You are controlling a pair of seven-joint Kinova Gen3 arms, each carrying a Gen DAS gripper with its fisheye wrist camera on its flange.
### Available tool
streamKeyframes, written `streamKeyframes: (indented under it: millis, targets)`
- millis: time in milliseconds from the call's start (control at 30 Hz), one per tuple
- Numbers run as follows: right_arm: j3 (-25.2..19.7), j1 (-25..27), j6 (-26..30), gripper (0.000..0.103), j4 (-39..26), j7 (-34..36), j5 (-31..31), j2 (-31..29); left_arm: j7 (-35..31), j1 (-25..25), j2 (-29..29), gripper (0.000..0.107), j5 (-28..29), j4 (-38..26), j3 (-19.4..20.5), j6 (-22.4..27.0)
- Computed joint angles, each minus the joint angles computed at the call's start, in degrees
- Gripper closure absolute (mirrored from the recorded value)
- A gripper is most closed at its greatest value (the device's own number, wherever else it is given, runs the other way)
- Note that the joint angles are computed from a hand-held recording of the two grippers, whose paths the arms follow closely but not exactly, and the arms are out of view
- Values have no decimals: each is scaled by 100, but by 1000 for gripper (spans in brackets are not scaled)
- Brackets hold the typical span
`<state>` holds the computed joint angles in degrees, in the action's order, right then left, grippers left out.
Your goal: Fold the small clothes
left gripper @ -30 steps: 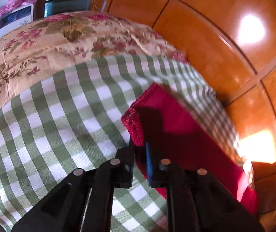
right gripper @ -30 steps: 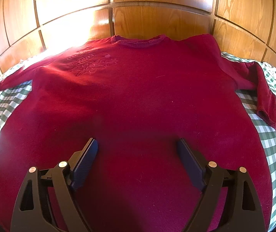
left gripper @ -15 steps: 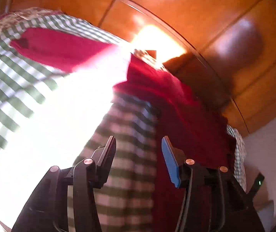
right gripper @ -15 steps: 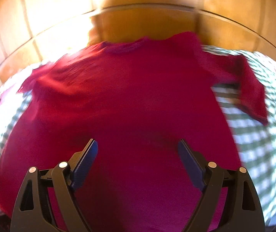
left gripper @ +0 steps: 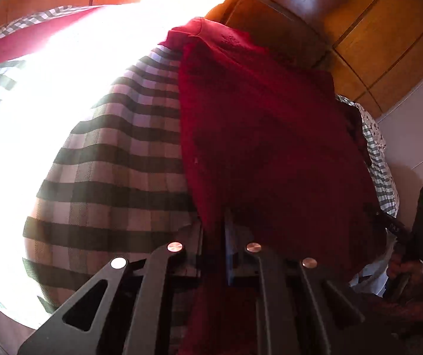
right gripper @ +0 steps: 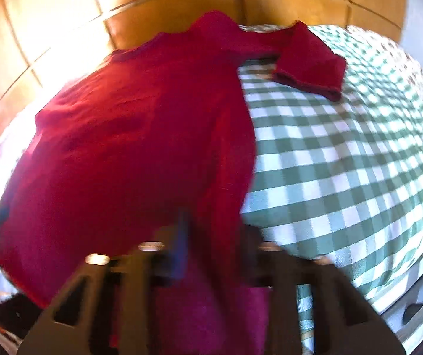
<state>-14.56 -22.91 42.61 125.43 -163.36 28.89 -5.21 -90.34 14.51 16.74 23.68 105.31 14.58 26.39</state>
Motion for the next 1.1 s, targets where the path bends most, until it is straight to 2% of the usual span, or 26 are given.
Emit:
streamKeyframes:
  millis: [100, 200, 233, 267, 300, 333, 367, 433, 533, 600, 700, 767, 833, 867, 900, 933, 967, 1033, 1100]
  targets:
    - [19, 5, 31, 94, 92, 141, -155, -131, -8, -42, -54, 98, 75, 97, -2, 58]
    - [122, 100, -112, 94, 157, 537, -380, -204, 339, 19, -37, 90, -122, 3, -50, 217]
    - [190, 105, -138, 92, 171, 620, -464, -256, 572, 199, -57, 74, -355, -65, -211, 180]
    - [268, 102, -204, 81, 221, 610, -504, -337, 804, 465, -149, 61, -588, -35, -444, 49]
    - [248, 205, -197, 75, 227, 534, -451, -402, 974, 730, -214, 59, -821, -55, -664, -85]
    - [125, 414, -114, 61, 199, 450, -306, -475, 1098, 967, -222, 59, -1054, -144, -832, -168]
    - [77, 517, -58, 53, 206, 278, -73, -514, 1247, 1101, -203, 58, -1287, -256, -894, -192]
    - [135, 634, 96, 53, 138, -65, 393, -456, 1498, 1113, -75, 55, -1731, -500, -722, -297]
    - [25, 1007, 284, 53, 12, -415, 1092, -142, 1776, 1354, 321, 53, -2255, -1058, -723, -214]
    - [216, 1144, 156, 53, -98, -434, 1416, 172, 1873, 1503, 604, 51, -2439, -1433, -735, -85]
    - [679, 990, 174, 53, -395, -202, 1706, 695, 1903, 1758, 983, 49, -2690, -1987, -768, 202]
    - [818, 1154, 6, 53, -609, 264, 1663, 1056, 1897, 1927, 1278, 49, -2857, -2395, -804, 377]
    - [1098, 1043, 85, 53, -845, 653, 1656, 1455, 1926, 2062, 1537, 48, -2963, -2758, -861, 585]
    - [1214, 981, 42, 57, -857, 717, 1705, 1513, 1914, 2078, 1639, 48, -2994, -2890, -860, 655]
    - [1295, 947, 92, 65, -937, 831, 1738, 1582, 1995, 2200, 1782, 48, -3072, -3094, -947, 764]
    - [1348, 890, 190, 90, -1006, 883, 1732, 1618, 2089, 2304, 1916, 47, -3142, -3278, -1038, 870]
    - [1403, 843, 277, 97, -1034, 897, 1743, 1567, 2091, 2313, 1979, 45, -3118, -3356, -1055, 937]
    - [1482, 835, 279, 97, -971, 723, 1872, 1212, 2185, 2342, 1981, 40, -3184, -3272, -1082, 806]
    - [1156, 1127, 477, 97, -909, 452, 2063, 697, 2218, 2384, 2029, 36, -3231, -3276, -1097, 745]
